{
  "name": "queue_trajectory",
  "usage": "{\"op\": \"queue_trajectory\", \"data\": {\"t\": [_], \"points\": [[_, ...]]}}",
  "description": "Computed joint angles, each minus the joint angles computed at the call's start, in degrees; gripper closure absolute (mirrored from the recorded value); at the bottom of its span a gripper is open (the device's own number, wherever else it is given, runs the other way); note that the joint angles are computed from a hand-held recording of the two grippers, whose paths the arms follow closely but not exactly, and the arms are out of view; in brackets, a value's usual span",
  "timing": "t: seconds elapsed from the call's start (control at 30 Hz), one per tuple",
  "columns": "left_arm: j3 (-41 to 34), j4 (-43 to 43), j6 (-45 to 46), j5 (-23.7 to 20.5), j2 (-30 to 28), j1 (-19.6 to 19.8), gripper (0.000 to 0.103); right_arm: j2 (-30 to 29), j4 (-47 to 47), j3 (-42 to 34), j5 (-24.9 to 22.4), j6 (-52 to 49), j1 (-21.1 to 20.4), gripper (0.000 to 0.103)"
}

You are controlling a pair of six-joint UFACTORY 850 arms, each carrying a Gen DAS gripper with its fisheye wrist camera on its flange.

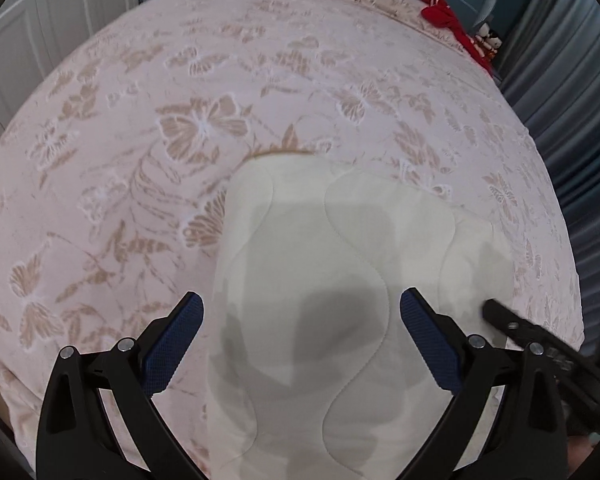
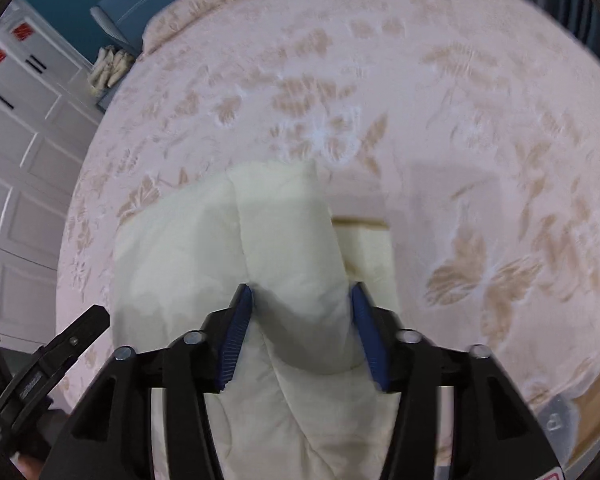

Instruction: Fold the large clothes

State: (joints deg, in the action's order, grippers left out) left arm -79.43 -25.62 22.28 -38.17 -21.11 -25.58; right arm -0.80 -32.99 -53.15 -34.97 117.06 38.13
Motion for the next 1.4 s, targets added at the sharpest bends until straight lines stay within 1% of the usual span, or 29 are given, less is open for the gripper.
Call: {"op": "queue_trajectory", "data": {"t": [0.03,0.07,0.1,0.17,0.23,0.3,0.37,0.5,0.57,0.77,0.83,1.0,1.2,1.4], "points": [[0.2,-0.4,0.2,-0.1,0.0,0.0,0.007,0.5,-0.6,1.0,2.1,1.2,-0.2,0.092],[0.6,-1.2,1.1,-0.2,0.3,0.1,0.007,1.5,-3.5,1.5,1.8,3.9,0.6,0.096],[1.2,-1.6,2.0,-0.1,0.8,0.0,0.007,2.1,-5.9,1.1,-0.8,5.0,1.7,0.098],[2.2,-1.7,3.1,0.3,1.5,-0.2,0.007,3.2,-7.7,0.3,-6.3,5.2,3.6,0.098],[3.4,-0.7,3.6,1.0,2.2,-0.9,0.007,3.5,-5.8,0.4,-8.2,3.1,3.8,0.098],[4.3,1.0,2.8,1.0,2.0,-2.0,0.010,1.1,-0.3,0.0,-10.2,-3.0,2.9,0.098],[4.9,2.6,1.3,1.5,1.7,-2.9,0.009,-1.1,2.5,-0.4,-11.1,-6.5,2.5,0.098],[6.7,11.1,-4.3,6.2,2.1,-5.2,0.009,-5.1,4.9,-2.6,-13.3,-11.3,2.3,0.098],[6.7,14.5,-6.8,7.3,1.5,-5.9,0.009,-7.0,5.5,-3.9,-14.6,-13.3,2.0,0.097],[7.6,21.5,-12.1,10.5,0.5,-7.3,0.006,-10.8,6.0,-6.1,-16.5,-16.3,1.8,0.095],[8.2,22.9,-13.5,11.9,0.2,-7.5,0.005,-11.1,5.8,-6.0,-16.1,-16.0,1.7,0.095],[9.8,26.3,-17.0,15.5,0.2,-8.2,0.005,-12.1,5.2,-6.2,-15.9,-15.9,1.7,0.094],[11.7,31.4,-21.8,19.3,0.8,-8.8,0.005,-14.3,3.3,-7.4,-17.8,-15.1,2.6,0.092],[13.3,38.0,-28.4,22.3,1.4,-9.4,0.005,-14.4,1.9,-7.1,-17.8,-13.7,3.0,0.089]]}}
